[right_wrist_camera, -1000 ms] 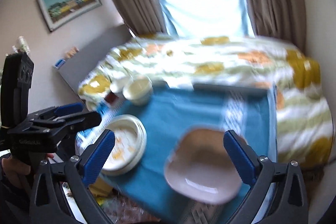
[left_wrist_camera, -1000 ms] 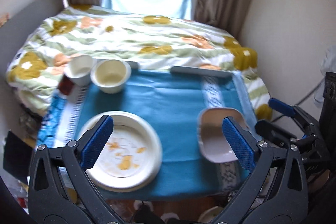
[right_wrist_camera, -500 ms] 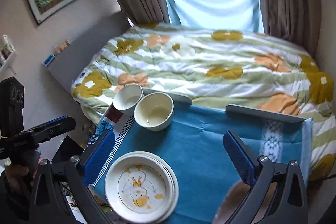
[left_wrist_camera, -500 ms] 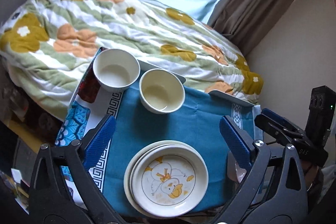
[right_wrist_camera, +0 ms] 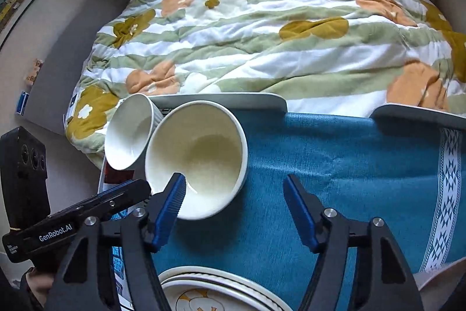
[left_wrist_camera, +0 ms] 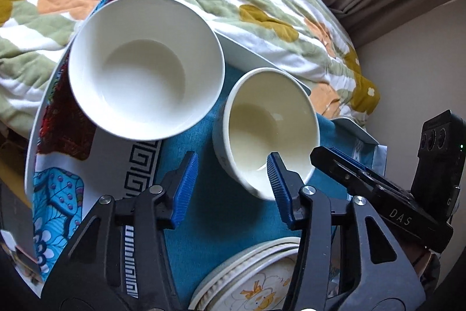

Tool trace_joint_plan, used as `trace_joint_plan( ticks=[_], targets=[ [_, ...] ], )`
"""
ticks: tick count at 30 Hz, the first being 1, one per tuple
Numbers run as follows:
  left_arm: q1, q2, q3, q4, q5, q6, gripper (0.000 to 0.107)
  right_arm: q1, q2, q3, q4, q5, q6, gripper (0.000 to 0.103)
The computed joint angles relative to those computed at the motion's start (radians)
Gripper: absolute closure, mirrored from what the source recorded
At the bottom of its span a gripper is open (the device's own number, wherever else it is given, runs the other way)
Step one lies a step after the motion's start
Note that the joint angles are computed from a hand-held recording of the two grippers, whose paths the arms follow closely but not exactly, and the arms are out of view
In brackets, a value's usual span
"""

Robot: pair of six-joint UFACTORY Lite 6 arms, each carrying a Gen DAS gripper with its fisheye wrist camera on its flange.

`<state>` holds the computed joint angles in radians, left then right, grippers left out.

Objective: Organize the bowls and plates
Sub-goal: 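Grasp the cream ribbed bowl by its rim with the right gripper, then carry the cream bowl over the mauve bowl and lower it inside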

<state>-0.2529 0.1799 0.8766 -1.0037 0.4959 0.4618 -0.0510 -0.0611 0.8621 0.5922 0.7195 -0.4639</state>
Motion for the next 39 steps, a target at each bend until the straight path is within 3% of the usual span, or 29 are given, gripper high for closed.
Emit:
trace_joint_plan(
  ticks=[4,7,11,20,29,34,39],
  targets=[
    [-0.011,0.104,0.070,0.002,-0.010,0.021,0.078,-0.002,0.098,0.032,0.021,-0.017,-0.020,0.054],
    [-0.012,0.149,0.101,0.006,-0.014,0.029,0.089,-0.010,0.137,0.040,0.057,-0.012,-0.065,0.069],
    [-0.020,0.164,0.124,0.049,-0.024,0.004,0.089,-0.003,0.177,0.053,0.092,-0.006,-0.104,0.087],
    [-0.055,0.153,0.154,0.212,-0.055,-0.121,0.089,0.009,0.161,0.045,0.088,-0.027,-0.100,0.087],
    [-0.091,0.017,0.117,0.335,-0.046,-0.224,0.089,-0.008,0.031,0.004,0.083,0.000,-0.078,0.087],
    [-0.165,-0.092,0.136,0.501,0.012,-0.389,0.089,-0.071,-0.135,-0.044,0.053,0.072,-0.029,0.087],
    [-0.295,-0.222,0.168,0.715,0.064,-0.648,0.089,-0.228,-0.336,-0.068,0.062,0.224,-0.062,0.087]
  ],
)
